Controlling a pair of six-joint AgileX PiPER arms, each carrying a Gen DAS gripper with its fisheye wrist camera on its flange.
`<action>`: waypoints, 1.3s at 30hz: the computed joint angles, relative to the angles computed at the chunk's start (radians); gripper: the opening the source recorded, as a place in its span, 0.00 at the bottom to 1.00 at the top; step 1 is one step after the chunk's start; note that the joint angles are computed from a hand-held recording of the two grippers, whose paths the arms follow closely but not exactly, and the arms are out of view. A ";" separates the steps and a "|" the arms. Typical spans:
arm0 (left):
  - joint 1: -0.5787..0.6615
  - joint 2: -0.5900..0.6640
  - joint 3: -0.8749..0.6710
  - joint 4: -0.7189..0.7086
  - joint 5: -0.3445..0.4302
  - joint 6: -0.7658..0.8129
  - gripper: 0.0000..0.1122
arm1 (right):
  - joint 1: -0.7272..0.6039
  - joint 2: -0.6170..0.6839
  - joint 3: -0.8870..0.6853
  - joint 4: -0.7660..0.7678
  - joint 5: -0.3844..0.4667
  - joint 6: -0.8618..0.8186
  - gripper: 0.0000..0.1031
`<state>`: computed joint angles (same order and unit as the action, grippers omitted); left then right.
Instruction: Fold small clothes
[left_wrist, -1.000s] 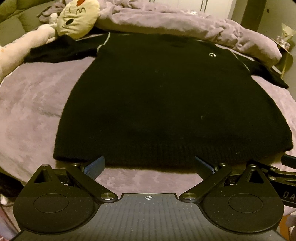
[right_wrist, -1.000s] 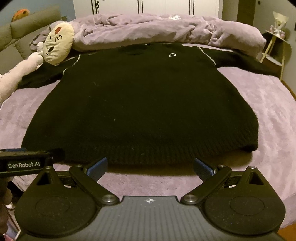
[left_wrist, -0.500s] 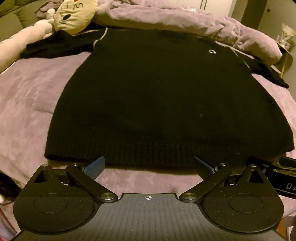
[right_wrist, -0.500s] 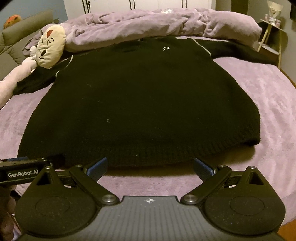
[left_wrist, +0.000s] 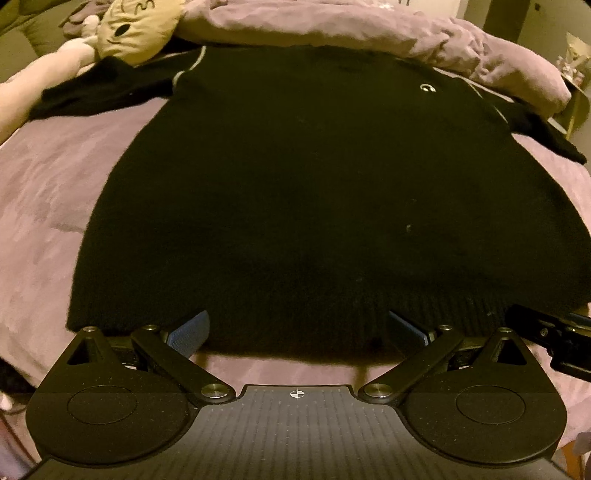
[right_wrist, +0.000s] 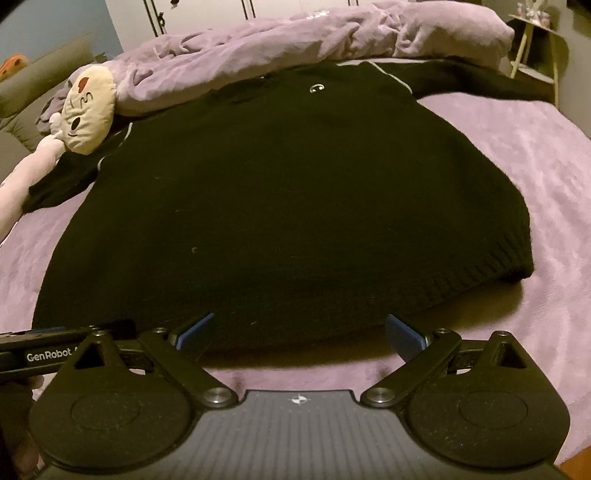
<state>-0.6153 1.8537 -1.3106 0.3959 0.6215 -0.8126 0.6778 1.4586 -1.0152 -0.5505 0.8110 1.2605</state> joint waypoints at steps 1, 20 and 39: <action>-0.001 0.009 -0.009 0.002 0.001 0.003 0.92 | -0.015 -0.003 0.012 0.005 -0.019 -0.002 0.89; 0.022 0.355 -0.486 0.089 0.072 0.043 0.92 | -0.828 0.025 0.026 0.652 -0.572 -0.822 0.26; 0.015 0.565 -0.703 0.342 0.071 -0.231 0.92 | -1.238 1.055 -1.287 0.735 -0.344 -0.634 0.47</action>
<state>-0.6006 2.4190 -2.0135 0.7383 0.6925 -1.0435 -0.5599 2.5131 -2.3023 0.1847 0.4673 0.6267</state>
